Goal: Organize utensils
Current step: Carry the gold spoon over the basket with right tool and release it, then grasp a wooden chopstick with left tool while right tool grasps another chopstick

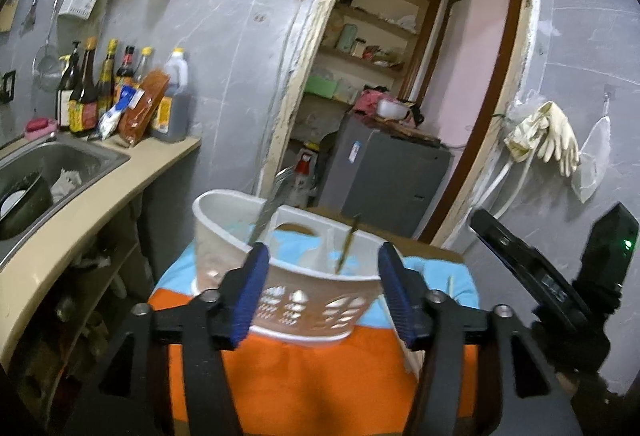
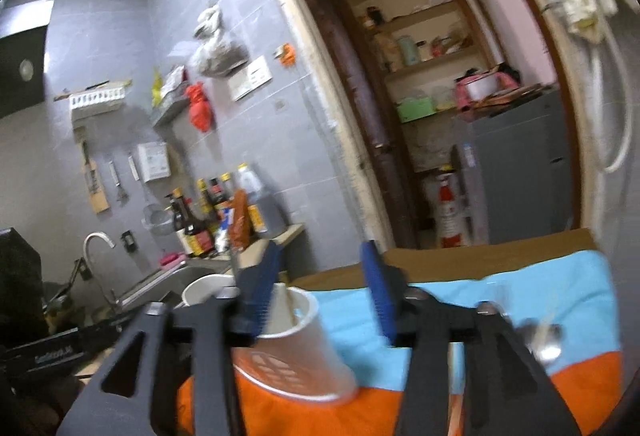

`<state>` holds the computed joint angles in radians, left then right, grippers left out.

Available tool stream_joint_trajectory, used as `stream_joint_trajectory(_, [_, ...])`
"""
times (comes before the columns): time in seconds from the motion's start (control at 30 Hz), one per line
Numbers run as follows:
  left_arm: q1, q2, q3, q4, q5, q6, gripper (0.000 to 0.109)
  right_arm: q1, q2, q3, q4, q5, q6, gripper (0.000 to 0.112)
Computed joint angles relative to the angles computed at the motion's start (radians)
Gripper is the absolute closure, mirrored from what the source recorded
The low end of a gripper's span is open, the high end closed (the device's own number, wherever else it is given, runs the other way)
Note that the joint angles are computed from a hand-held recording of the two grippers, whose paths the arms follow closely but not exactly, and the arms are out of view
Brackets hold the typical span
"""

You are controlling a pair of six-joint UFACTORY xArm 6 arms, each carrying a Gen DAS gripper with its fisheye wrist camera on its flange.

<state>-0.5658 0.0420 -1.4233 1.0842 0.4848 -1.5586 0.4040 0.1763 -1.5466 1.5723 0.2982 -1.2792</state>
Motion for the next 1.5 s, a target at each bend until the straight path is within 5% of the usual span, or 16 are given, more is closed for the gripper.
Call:
stream_joint_trajectory(0.1, [-0.029, 0.043, -0.071, -0.001, 0.029, 0.026, 0.046, -0.037, -0.062, 0.054, -0.075, -0.016, 0.058, 0.052])
stream_joint_trajectory(0.23, [-0.09, 0.117, -0.187, 0.049, 0.113, 0.023, 0.019, -0.088, -0.144, 0.124, -0.122, -0.034, 0.074, 0.029])
stream_joint_trajectory(0.37, [-0.131, 0.194, -0.288, 0.067, 0.157, 0.04, 0.013, -0.13, -0.206, 0.184, -0.144, -0.042, 0.067, 0.009])
stream_joint_trajectory(0.67, [-0.175, 0.358, -0.424, -0.025, 0.186, 0.139, 0.012, -0.197, -0.257, 0.288, -0.156, -0.054, 0.04, 0.009])
stream_joint_trajectory(1.0, [-0.153, 0.554, -0.592, -0.319, 0.224, 0.37, 0.013, -0.28, -0.118, 0.254, -0.436, 0.083, 0.35, 0.009])
stream_joint_trajectory(1.37, [-0.118, 0.843, -1.005, -0.594, 0.408, 0.581, 0.062, -0.316, 0.103, 0.024, -0.664, 0.282, 0.547, 0.036])
stream_joint_trajectory(1.5, [-0.1, 0.872, -1.045, -0.66, 0.438, 0.578, 0.075, -0.329, 0.215, -0.123, -0.694, 0.371, 0.611, 0.044])
